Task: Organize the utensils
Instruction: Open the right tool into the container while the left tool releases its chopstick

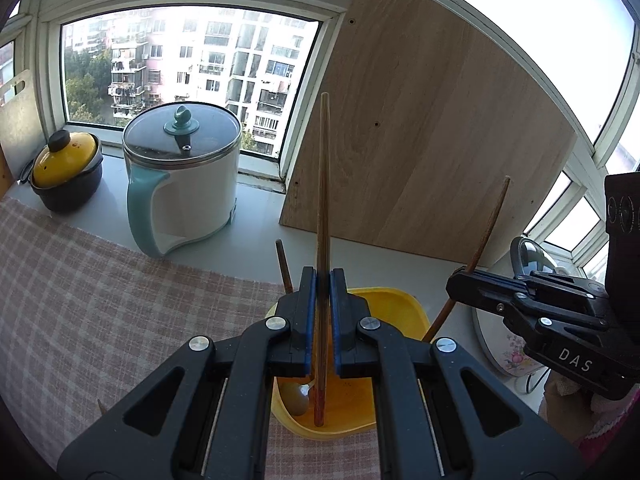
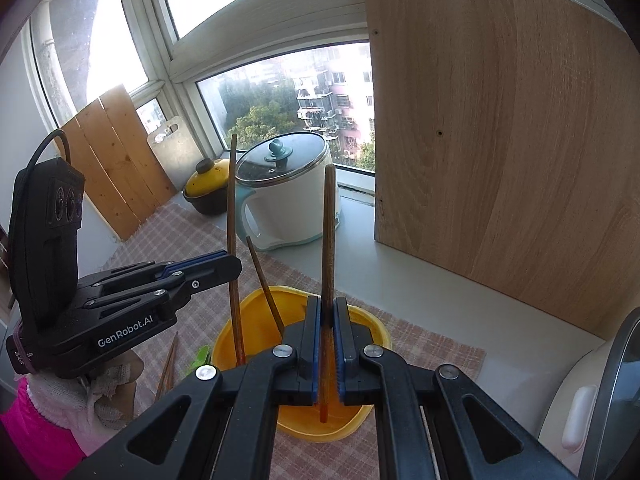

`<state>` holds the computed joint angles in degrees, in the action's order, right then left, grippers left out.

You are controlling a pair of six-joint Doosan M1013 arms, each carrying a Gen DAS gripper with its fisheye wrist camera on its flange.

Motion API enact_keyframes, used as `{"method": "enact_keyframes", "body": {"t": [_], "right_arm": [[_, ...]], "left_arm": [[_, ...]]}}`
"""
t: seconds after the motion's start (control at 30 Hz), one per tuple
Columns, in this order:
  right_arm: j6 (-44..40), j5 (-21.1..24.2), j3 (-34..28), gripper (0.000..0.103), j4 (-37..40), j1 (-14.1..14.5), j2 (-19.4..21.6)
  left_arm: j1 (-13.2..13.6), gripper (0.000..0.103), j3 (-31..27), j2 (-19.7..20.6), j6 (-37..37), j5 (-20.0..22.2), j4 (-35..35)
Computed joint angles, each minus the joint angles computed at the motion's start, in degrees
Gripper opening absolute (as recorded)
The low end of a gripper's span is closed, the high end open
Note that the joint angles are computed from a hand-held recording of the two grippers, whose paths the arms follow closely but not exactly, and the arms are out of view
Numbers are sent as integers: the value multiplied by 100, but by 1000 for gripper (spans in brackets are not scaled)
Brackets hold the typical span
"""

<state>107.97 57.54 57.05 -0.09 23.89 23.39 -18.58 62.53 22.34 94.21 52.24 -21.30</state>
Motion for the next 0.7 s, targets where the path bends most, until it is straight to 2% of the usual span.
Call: {"method": "enact_keyframes", "body": {"t": [0.2, 0.23, 0.3, 0.47, 0.53, 0.6, 0.7], "right_arm": [[19, 95, 53, 6, -20, 22, 40], [55, 116, 48, 9, -110, 43, 43], [118, 109, 53, 25, -228, 74, 32], [291, 106, 79, 28, -541, 175, -28], [380, 125, 79, 32, -744, 234, -46], [513, 129, 94, 46, -941, 289, -72], [652, 85, 141, 48, -1086, 342, -126]], "left_arm": [[-9, 5, 77, -31, 90, 93, 4], [-9, 5, 82, -40, 121, 121, 7], [-19, 5, 123, -77, 123, 90, 62], [6, 5, 237, -183, 209, 25, 34], [28, 5, 284, -228, 256, 15, -10], [44, 5, 332, -276, 317, -1, -55], [66, 5, 408, -358, 385, -45, -63]]}}
